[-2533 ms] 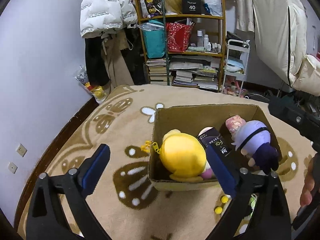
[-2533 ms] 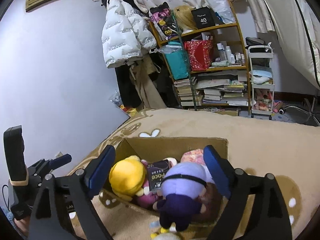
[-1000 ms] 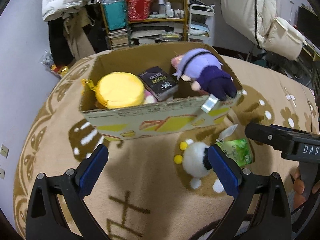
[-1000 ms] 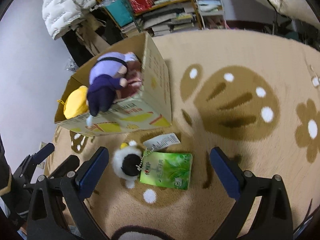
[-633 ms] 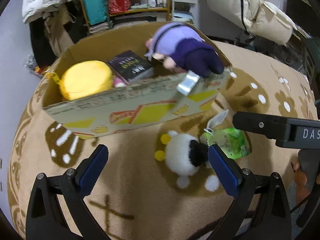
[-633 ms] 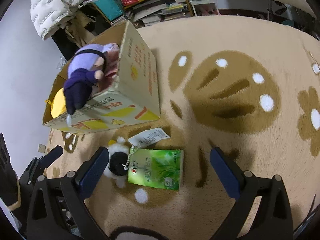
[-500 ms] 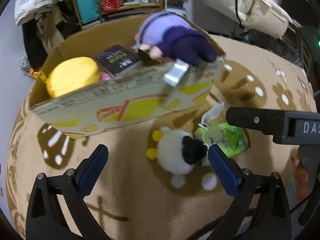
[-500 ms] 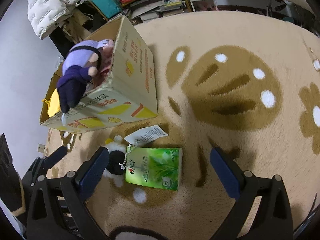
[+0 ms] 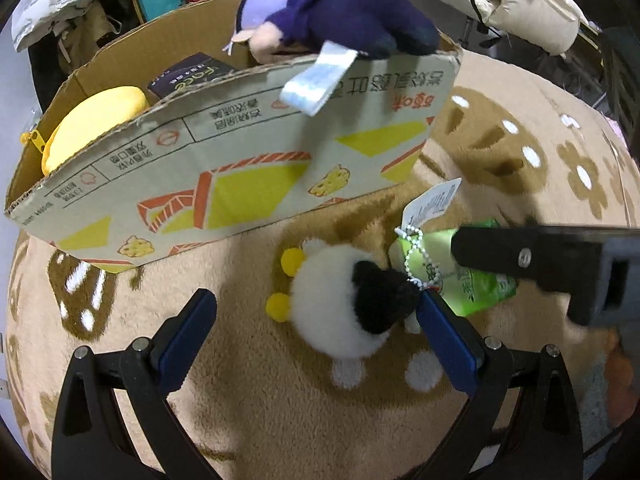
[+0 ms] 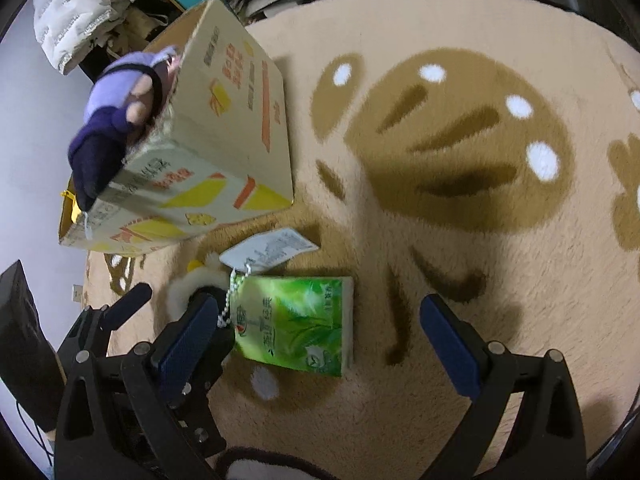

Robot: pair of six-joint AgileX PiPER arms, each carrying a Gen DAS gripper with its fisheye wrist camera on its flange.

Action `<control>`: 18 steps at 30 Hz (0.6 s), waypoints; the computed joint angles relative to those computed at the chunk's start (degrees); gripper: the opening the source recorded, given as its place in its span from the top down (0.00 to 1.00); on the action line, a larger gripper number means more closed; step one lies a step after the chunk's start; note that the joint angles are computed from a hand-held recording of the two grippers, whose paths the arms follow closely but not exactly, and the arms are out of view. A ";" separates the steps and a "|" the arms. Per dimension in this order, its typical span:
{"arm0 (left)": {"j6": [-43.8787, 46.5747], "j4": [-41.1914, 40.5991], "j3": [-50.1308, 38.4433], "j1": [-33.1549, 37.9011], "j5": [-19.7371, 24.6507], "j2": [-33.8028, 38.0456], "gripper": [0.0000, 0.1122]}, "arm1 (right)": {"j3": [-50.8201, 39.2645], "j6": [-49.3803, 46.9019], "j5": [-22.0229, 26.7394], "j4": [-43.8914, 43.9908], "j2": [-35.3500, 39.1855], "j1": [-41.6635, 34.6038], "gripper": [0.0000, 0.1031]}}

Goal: Organize soft objects
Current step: 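Close left tool on the white fluffy plush while right tool grips the green tissue packet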

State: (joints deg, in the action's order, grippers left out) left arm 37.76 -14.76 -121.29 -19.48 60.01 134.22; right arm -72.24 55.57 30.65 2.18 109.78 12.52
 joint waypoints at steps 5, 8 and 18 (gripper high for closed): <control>-2.08 1.33 -0.04 -0.53 -2.24 0.49 0.12 | -0.50 -2.99 -0.15 2.81 1.17 0.41 0.01; -4.41 4.01 -2.63 -0.93 -1.37 2.52 0.12 | -1.44 -3.84 0.31 3.63 2.19 0.81 0.02; -5.71 5.98 -4.31 -1.32 -1.23 4.59 0.12 | -5.56 -4.98 2.57 4.64 5.77 0.52 0.02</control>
